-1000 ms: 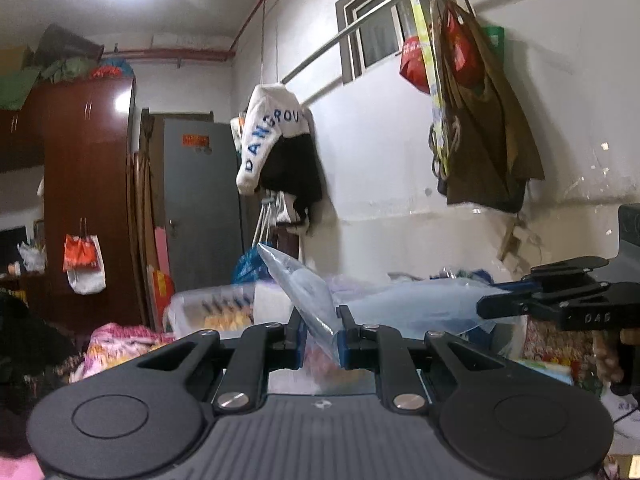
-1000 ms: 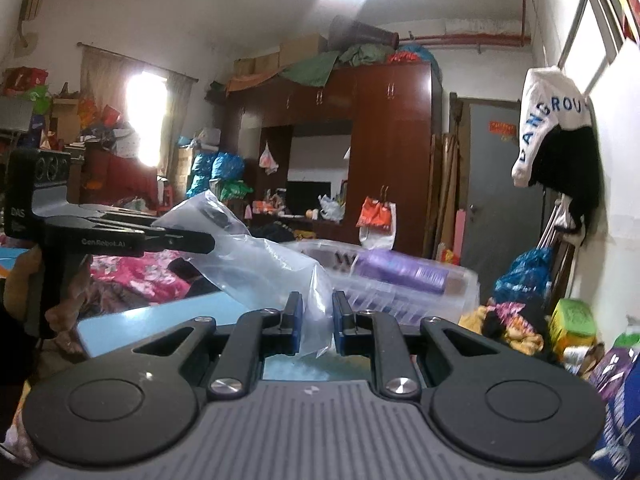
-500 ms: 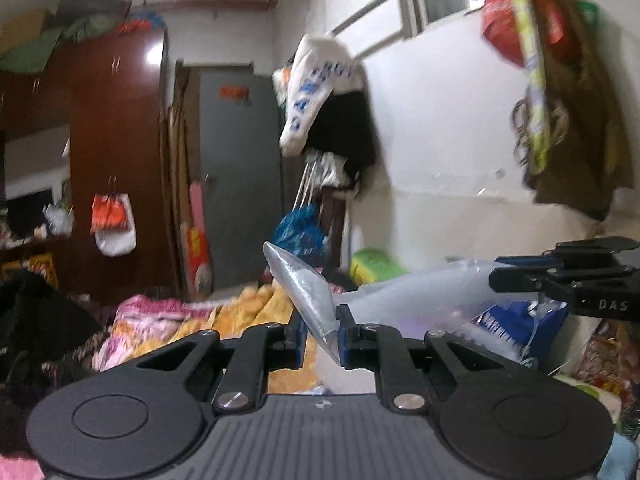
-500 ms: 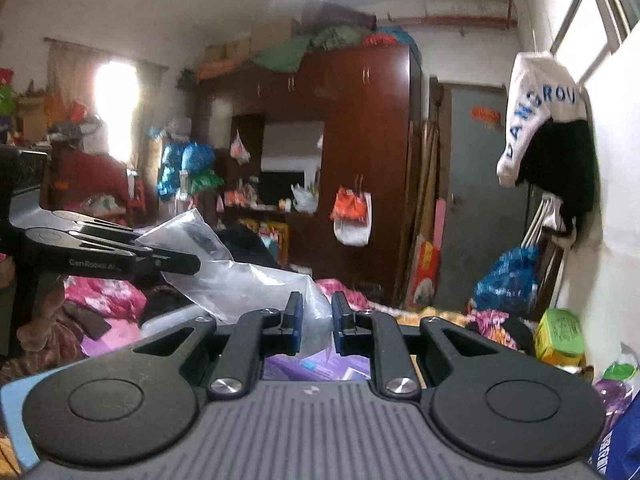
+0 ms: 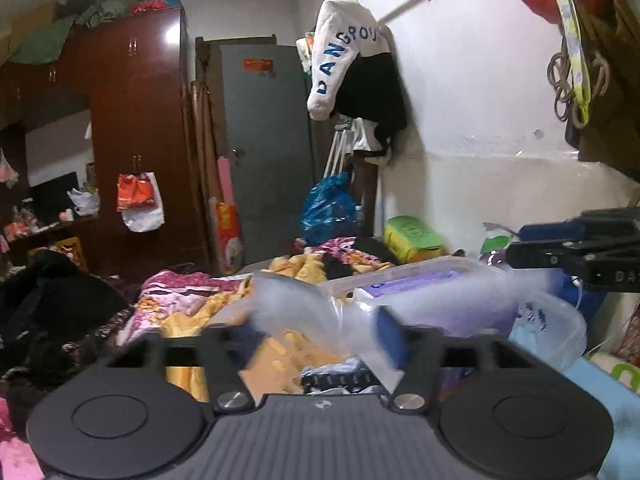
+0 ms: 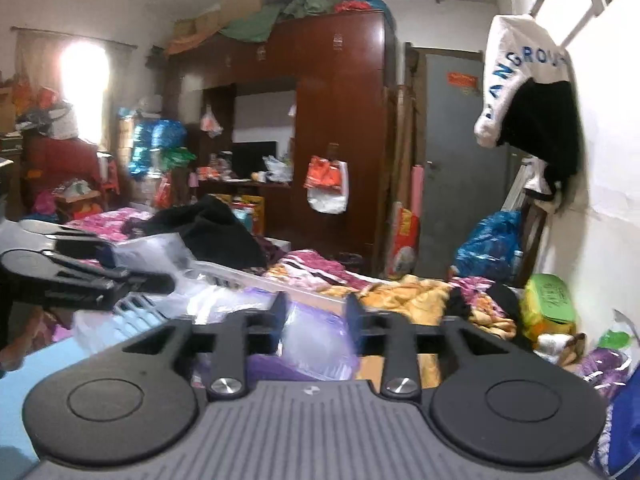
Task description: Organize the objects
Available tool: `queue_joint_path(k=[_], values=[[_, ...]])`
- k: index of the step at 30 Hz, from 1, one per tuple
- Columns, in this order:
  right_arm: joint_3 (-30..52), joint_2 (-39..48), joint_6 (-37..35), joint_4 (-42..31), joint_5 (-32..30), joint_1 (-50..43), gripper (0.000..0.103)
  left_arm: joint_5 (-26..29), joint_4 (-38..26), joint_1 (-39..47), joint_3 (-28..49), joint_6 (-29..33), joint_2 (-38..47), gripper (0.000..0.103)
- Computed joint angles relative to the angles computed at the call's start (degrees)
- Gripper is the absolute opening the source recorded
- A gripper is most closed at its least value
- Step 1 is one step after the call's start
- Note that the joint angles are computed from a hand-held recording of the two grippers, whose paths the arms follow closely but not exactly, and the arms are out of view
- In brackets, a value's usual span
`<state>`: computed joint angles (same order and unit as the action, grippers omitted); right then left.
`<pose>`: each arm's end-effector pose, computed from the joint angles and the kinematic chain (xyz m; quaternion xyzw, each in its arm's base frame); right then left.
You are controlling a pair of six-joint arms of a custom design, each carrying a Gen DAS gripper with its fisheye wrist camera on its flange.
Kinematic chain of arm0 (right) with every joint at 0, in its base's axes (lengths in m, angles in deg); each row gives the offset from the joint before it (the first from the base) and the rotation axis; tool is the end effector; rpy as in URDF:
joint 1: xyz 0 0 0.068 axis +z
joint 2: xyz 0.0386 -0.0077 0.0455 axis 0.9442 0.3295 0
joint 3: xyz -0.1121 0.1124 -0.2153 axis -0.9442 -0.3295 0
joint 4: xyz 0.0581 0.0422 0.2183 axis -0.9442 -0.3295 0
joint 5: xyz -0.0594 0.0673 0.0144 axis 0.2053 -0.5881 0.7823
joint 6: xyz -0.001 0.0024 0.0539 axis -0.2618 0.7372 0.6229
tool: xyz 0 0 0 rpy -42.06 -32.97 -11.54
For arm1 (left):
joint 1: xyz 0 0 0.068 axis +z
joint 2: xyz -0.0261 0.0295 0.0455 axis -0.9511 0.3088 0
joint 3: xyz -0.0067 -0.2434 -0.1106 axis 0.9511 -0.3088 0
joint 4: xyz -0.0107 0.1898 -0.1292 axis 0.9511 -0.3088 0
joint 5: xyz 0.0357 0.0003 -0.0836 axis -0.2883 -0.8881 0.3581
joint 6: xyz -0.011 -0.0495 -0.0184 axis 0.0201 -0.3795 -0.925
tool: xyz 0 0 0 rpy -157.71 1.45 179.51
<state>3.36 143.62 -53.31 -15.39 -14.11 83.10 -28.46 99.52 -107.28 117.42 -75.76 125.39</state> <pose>0.2602 0.0656 0.1904 -0.2059 0.7593 0.1225 0.6051 0.2717 -0.1767 0.1797 0.1342 0.7985 -0.0406 0.5854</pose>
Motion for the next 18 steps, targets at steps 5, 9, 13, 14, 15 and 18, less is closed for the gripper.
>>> queue_joint_path(k=[5,9,13,14,15,18], values=[[-1.75,-4.07,1.62,-0.92,1.52,0.00,0.091,-5.99,4.25,-2.02,-4.79,1.52,-4.19,0.086],[-2.55,-9.31,5.05,-4.02,-0.99,-1.42,0.103,-8.08,4.80,-3.05,-7.85,1.16,-9.68,0.092],[-2.85,-12.73,4.54,-7.43,1.56,-0.48,0.103,-10.23,6.54,-5.30,-10.12,2.80,-12.10,0.092],[-2.96,-13.37,4.67,-8.20,2.05,-0.29,0.103,-10.37,7.09,-5.91,-10.71,2.97,-12.48,0.092],[-2.43,-13.75,4.87,-9.85,1.74,-0.61,0.103,-9.86,8.00,-6.27,-11.97,2.94,-13.10,0.094],[-2.27,-16.74,6.05,-16.34,5.15,0.91,0.103,-7.85,4.72,-7.00,-12.00,1.56,-14.07,0.103]])
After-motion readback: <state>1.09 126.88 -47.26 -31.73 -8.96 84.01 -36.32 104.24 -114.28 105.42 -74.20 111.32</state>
